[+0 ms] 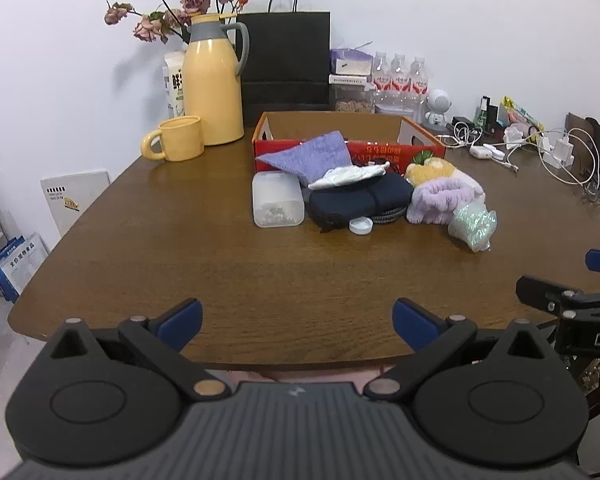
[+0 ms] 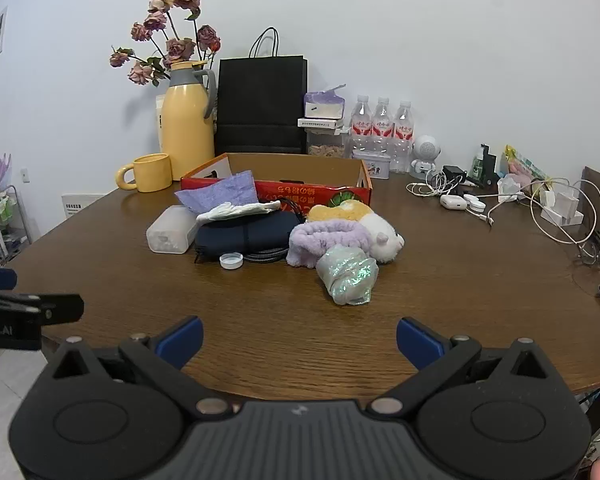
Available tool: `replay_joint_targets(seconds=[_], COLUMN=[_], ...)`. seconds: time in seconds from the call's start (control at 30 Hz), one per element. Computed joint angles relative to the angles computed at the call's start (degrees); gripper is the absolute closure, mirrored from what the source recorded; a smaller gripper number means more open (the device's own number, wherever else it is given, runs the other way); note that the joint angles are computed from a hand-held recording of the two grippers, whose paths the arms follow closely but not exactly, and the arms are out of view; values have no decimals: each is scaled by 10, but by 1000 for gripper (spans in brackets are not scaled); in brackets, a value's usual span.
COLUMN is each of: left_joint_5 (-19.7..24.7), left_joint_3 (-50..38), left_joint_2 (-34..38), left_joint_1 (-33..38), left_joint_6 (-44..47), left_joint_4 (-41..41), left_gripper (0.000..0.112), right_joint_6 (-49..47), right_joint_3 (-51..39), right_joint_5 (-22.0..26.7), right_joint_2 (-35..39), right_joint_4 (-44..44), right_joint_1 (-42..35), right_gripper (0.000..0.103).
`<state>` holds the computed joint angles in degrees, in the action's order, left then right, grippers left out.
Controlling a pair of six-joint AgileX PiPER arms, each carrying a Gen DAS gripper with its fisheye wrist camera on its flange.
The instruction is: Organize objects
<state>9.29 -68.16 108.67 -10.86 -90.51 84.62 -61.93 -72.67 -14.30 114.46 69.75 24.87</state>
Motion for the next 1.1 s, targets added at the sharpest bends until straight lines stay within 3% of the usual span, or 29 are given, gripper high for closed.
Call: replay_joint_targets(seconds=[0.13,0.27,0.47,1.1], left_joint_5=[4,-2,2,1], left_joint_3=[3,-5,-3,-11], left_joint_2=[-2,3,1,3], left_joint_1=[-1,2,1,3], left_joint_6=[-33,46,18,87], left_joint_4=[33,-46,-20,-90], left_gripper=[9,9,9,9], right_joint_6=[-39,-21,-25,-5], right_joint_3=[-5,-3,-3,-2], right_joint_5=[3,10,4,-1], right_joint_2=[1,1,1,0], right_joint_4=[44,21,24,7], right_joint_1=[-4,-8,-5,-13], right_gripper=[0,0,0,0])
